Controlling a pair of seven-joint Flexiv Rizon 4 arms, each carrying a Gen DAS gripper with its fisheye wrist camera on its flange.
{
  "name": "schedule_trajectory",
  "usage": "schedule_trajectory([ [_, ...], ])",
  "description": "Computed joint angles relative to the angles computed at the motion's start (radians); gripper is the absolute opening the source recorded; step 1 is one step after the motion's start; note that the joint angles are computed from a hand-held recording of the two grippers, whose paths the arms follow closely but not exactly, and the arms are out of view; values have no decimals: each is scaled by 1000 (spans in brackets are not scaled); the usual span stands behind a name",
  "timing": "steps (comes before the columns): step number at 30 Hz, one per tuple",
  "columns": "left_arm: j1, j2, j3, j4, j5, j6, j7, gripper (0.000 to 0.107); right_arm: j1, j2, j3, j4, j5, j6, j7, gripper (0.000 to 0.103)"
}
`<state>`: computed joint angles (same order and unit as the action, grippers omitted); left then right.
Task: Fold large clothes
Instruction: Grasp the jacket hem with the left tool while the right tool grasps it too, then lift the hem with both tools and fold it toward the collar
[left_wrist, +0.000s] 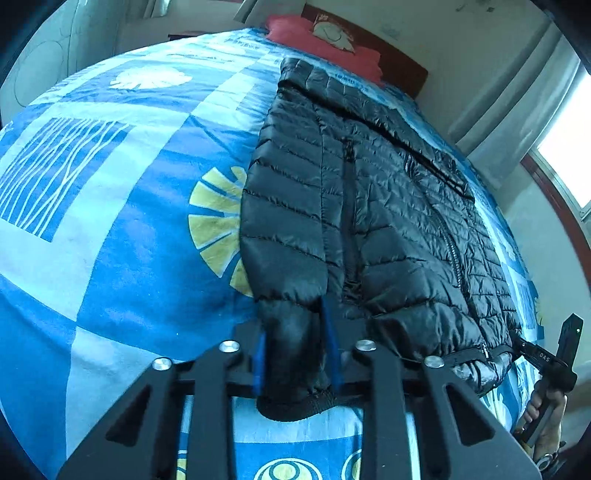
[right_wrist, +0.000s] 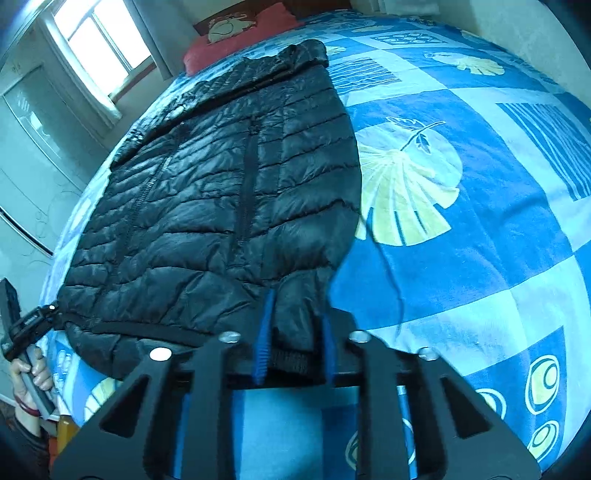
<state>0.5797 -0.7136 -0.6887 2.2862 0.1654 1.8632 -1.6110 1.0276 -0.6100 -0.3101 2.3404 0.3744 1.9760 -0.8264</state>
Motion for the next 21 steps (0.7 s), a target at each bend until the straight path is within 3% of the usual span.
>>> schedule_trajectory([
  [7, 105, 15, -97, 34, 52, 62, -60, 14, -190, 47, 207, 20, -21, 164, -16, 12],
  [12, 179, 19, -210, -11, 80, 28, -82, 14, -360, 73, 341, -2, -75, 273, -28, 12],
  [17, 118, -5, -216, -155, 41, -23, -28, 14, -479, 74, 363, -103, -148, 248, -41, 12],
  [21, 6, -71, -156, -331, -57, -102, 28, 14, -588, 17, 385, -220, -245, 194, 6, 12],
])
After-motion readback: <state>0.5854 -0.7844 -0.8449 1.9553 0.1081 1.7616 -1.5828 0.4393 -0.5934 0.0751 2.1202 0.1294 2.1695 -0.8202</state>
